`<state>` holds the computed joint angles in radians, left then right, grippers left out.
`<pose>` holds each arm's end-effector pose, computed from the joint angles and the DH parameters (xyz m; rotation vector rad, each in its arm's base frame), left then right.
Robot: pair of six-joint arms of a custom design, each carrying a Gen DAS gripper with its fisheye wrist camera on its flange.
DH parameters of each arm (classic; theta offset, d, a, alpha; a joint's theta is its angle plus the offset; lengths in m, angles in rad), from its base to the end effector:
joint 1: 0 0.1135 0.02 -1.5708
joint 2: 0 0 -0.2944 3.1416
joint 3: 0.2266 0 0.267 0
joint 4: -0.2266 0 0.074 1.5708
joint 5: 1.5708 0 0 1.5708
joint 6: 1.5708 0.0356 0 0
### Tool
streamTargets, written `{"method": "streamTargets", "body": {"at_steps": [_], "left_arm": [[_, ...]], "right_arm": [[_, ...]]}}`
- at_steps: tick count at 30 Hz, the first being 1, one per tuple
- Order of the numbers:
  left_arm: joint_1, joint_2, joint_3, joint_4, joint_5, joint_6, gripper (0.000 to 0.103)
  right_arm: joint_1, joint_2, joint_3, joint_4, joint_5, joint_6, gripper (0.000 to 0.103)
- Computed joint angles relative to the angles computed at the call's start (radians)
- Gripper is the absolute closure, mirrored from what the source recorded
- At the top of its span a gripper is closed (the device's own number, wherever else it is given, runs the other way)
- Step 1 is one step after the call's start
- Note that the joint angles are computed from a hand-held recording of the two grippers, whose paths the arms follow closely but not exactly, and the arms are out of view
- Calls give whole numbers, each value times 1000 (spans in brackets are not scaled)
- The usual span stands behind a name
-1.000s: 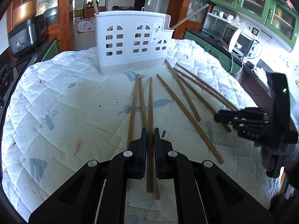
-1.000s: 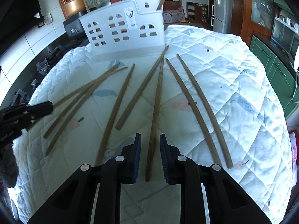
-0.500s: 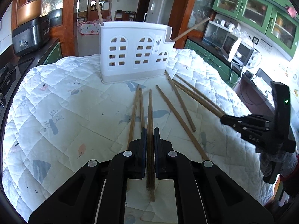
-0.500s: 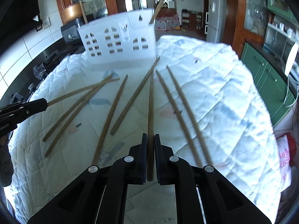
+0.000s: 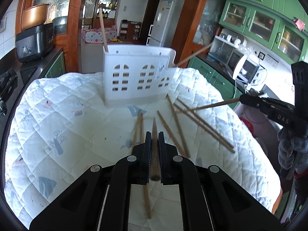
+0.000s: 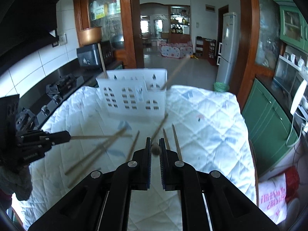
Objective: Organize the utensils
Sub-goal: 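Carry the left tool's chopstick to the holder while the right tool carries its own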
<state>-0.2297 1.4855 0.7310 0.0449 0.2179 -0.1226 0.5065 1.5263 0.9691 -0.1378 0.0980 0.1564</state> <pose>0.2982 -0.0776 0.2015 0.2380 2.2851 -0.4318 0.3021 0.1636 0.2509 -0.3444 2.2469 0.2409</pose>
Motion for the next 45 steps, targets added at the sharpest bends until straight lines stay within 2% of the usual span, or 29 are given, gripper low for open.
{"method": "streamTargets", "body": {"at_steps": [9, 16, 25, 31, 35, 45], "left_arm": [[11, -7, 155, -109, -14, 25, 97], [29, -6, 292, -199, -8, 60, 97], [57, 16, 533, -255, -45, 94, 97], [55, 111, 696, -248, -125, 101, 97], [54, 203, 788, -290, -136, 93, 97], [76, 322, 793, -303, -118, 56, 97]], "right_arm": [[-43, 37, 300, -223, -90, -136, 95], [-70, 126, 564, -401, -149, -200, 95], [-84, 270, 822, -521, -128, -229, 95], [-82, 370, 931, -569, -120, -224, 95], [-83, 434, 988, -595, -129, -212, 95], [-85, 502, 1000, -600, -149, -181, 95]]}}
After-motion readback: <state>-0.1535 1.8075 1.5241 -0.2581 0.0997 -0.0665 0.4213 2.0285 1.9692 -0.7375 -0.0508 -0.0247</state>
